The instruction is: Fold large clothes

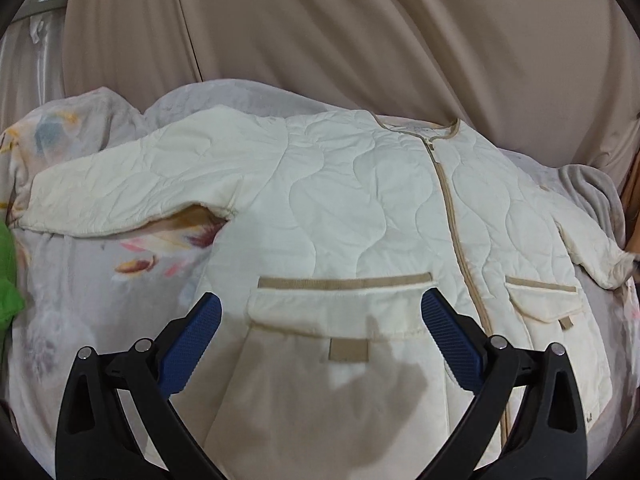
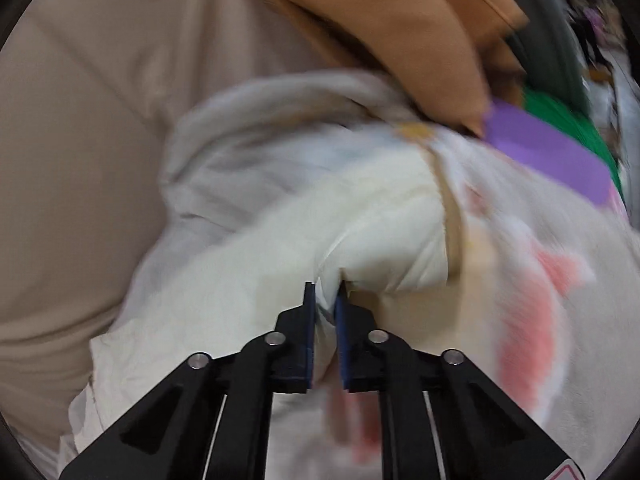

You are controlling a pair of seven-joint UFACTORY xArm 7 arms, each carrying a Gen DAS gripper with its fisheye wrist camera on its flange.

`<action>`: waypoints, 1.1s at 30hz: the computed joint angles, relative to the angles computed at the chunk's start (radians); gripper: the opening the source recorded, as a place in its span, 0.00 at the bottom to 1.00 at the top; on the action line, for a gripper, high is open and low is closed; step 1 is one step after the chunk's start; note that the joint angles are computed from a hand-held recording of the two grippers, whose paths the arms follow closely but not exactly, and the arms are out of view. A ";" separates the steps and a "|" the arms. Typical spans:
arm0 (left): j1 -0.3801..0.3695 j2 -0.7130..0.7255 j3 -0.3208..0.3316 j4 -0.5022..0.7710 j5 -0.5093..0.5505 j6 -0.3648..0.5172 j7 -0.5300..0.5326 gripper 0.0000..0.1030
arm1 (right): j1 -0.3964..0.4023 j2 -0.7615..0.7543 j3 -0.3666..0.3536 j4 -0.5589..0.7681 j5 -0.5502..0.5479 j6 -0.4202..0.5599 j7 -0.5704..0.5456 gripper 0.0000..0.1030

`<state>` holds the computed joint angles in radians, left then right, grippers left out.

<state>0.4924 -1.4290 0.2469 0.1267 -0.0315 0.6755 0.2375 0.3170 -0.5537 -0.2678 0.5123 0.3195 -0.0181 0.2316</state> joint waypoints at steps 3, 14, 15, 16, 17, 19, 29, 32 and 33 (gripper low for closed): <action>-0.021 0.044 -0.002 0.024 -0.007 -0.040 -0.003 0.95 | 0.104 -0.005 0.102 0.097 -0.051 -0.031 -0.022 0.05; -0.165 0.273 0.084 0.182 -0.112 -0.082 -0.004 0.95 | 0.615 0.596 0.235 0.657 -0.057 0.165 -0.244 0.19; -0.182 0.310 0.095 0.197 -0.124 -0.085 0.001 0.95 | 0.620 0.664 0.250 0.711 -0.112 0.209 -0.200 0.25; -0.204 0.354 0.109 0.214 -0.137 -0.083 0.008 0.95 | 0.637 0.699 0.245 0.734 -0.193 0.231 -0.126 0.35; -0.228 0.411 0.126 0.236 -0.158 -0.079 0.011 0.95 | 0.655 0.715 0.238 0.738 -0.252 0.242 -0.071 0.36; -0.280 0.491 0.171 0.265 -0.203 -0.070 0.047 0.95 | 0.631 0.687 0.281 0.692 -0.244 0.228 -0.077 0.37; -0.421 0.786 0.195 0.365 -0.454 -0.076 0.197 0.59 | 0.408 0.142 0.329 0.104 0.035 0.071 -0.140 0.60; -0.428 0.799 0.187 0.402 -0.508 -0.047 0.246 0.15 | 0.525 0.064 0.162 0.017 0.130 0.071 -0.180 0.61; -0.431 0.794 0.195 0.416 -0.532 -0.033 0.265 0.10 | 0.564 0.057 0.118 0.004 0.159 0.061 -0.197 0.61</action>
<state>0.0614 -0.6354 0.4423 0.5430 -0.5635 0.6427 0.5028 0.8814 -0.4972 -0.1503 0.5166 0.4787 0.0424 0.0347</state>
